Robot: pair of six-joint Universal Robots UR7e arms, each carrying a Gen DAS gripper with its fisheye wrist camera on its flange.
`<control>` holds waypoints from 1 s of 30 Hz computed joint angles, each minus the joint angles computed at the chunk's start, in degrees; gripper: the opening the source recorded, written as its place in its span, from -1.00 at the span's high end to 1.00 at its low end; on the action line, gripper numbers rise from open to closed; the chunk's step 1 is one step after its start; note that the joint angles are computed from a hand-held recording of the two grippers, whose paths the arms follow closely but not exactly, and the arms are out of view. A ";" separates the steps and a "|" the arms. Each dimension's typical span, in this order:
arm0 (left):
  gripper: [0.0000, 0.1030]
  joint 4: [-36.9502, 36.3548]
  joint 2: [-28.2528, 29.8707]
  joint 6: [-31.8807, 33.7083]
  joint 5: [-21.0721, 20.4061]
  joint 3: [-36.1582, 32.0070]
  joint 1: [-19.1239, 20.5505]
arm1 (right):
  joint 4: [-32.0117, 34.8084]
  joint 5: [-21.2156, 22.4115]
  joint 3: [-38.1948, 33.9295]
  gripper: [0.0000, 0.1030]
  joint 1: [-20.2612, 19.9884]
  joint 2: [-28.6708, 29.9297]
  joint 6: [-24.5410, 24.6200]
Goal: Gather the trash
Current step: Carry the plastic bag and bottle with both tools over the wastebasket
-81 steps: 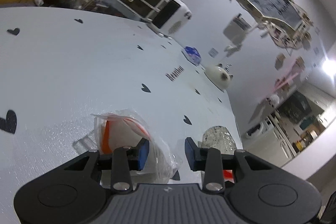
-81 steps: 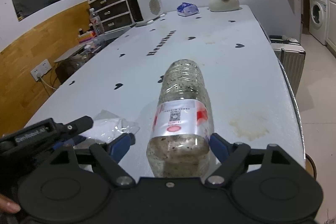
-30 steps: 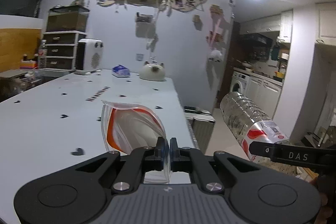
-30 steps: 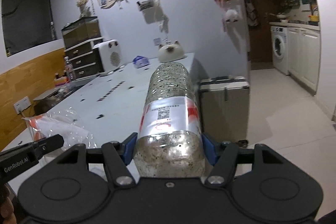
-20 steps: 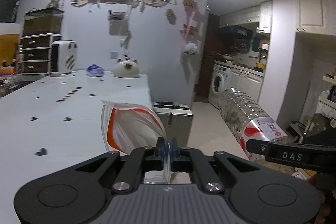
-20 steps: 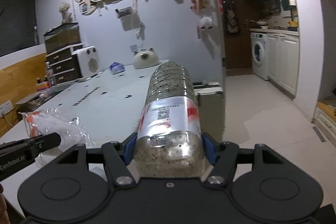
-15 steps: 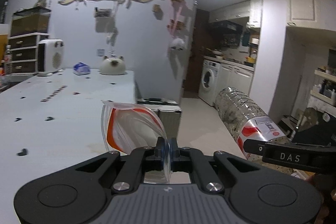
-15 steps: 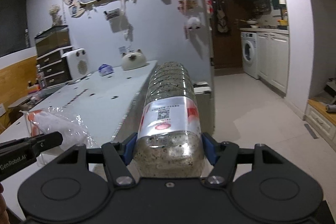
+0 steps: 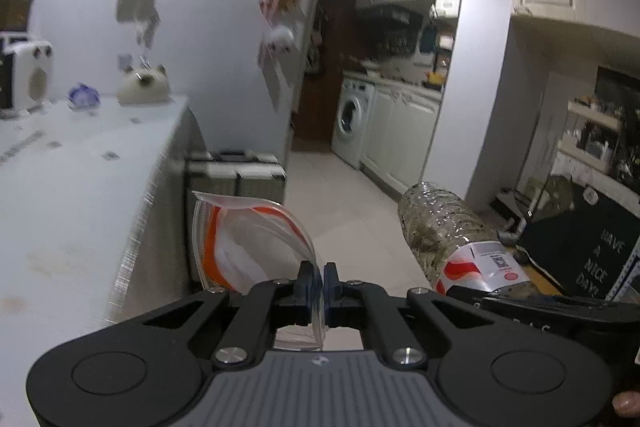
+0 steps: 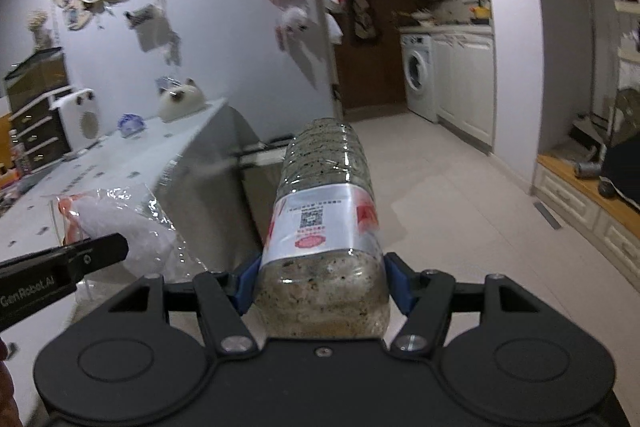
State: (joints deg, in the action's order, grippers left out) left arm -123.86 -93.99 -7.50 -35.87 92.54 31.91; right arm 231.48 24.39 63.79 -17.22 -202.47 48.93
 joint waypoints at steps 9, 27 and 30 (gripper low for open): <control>0.92 -5.69 8.49 0.54 -7.33 -0.54 9.52 | -10.50 2.33 4.28 -0.27 -5.07 -1.80 10.89; 0.92 -8.04 21.73 0.50 -22.20 -3.94 31.98 | 8.74 16.08 -0.19 -0.27 -18.39 -8.22 9.11; 0.92 -6.02 23.42 1.17 -24.30 -4.74 34.67 | 12.99 18.69 -3.10 -0.27 -20.70 -8.58 9.70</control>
State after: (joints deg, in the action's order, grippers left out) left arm -129.88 -70.57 -6.33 -60.17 87.80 66.58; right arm 244.47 43.08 60.69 -37.92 -211.06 58.63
